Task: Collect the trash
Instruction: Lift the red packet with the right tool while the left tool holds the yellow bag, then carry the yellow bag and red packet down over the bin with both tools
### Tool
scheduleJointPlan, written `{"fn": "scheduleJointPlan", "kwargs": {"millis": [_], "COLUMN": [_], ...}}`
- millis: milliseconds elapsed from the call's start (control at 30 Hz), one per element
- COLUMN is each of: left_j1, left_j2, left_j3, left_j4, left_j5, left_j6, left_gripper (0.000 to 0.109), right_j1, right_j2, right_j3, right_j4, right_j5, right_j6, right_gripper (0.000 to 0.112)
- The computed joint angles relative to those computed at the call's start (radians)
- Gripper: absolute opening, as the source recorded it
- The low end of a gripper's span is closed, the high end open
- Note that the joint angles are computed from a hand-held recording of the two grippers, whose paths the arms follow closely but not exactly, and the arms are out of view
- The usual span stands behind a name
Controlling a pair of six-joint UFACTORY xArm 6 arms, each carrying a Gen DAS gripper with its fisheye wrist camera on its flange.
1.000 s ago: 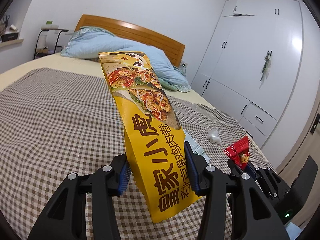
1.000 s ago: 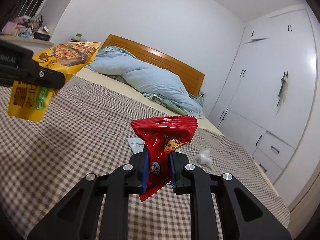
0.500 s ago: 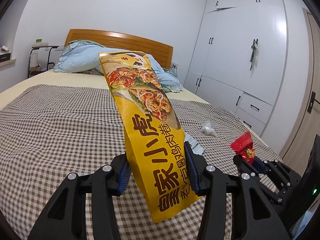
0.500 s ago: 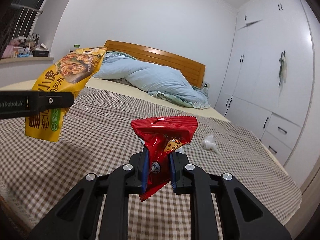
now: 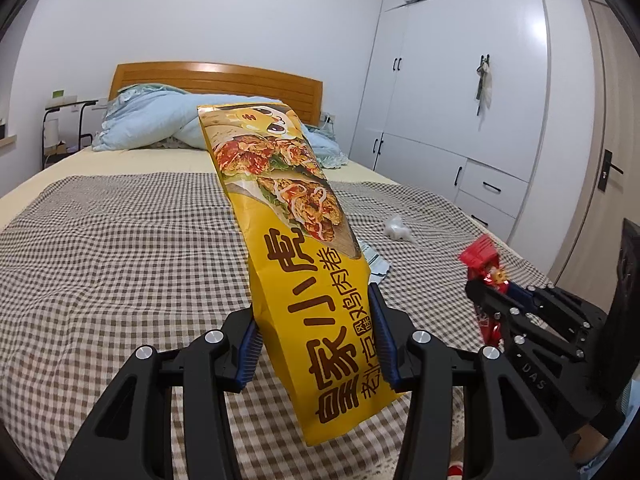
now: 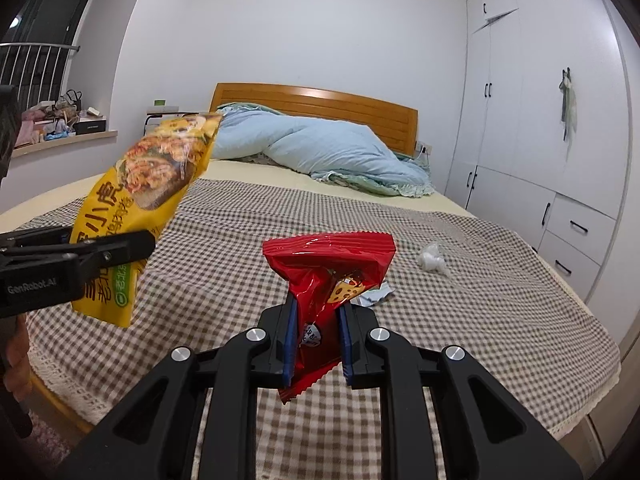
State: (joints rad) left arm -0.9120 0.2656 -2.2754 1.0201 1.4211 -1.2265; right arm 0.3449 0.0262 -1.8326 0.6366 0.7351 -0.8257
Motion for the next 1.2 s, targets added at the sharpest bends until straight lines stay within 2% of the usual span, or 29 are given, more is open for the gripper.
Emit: {"fn": "scheduleJointPlan", "kwargs": {"millis": [233, 700, 1200], "left_j1": [-0.052, -0.174, -0.247], "left_j2": [-0.037, -0.058, 0.053], "left_j3": [0.054, 0.119, -0.037], "left_j4": [0.041, 0.138, 0.072], "left_j5": [0.011, 0.106, 0.206], "left_j6": [-0.017, -0.069, -0.031], "left_gripper": [0.045, 0.045, 0.045], "right_j1": [-0.017, -0.097, -0.228], "right_j2": [-0.067, -0.196, -0.291], "right_j3": [0.069, 0.188, 0.294], "right_j4": [0.025, 0.054, 0.093], "right_j5": [0.044, 0.177, 0.317], "right_j6": [-0.036, -0.092, -0.13], "right_gripper": [0.017, 0.018, 0.018]}}
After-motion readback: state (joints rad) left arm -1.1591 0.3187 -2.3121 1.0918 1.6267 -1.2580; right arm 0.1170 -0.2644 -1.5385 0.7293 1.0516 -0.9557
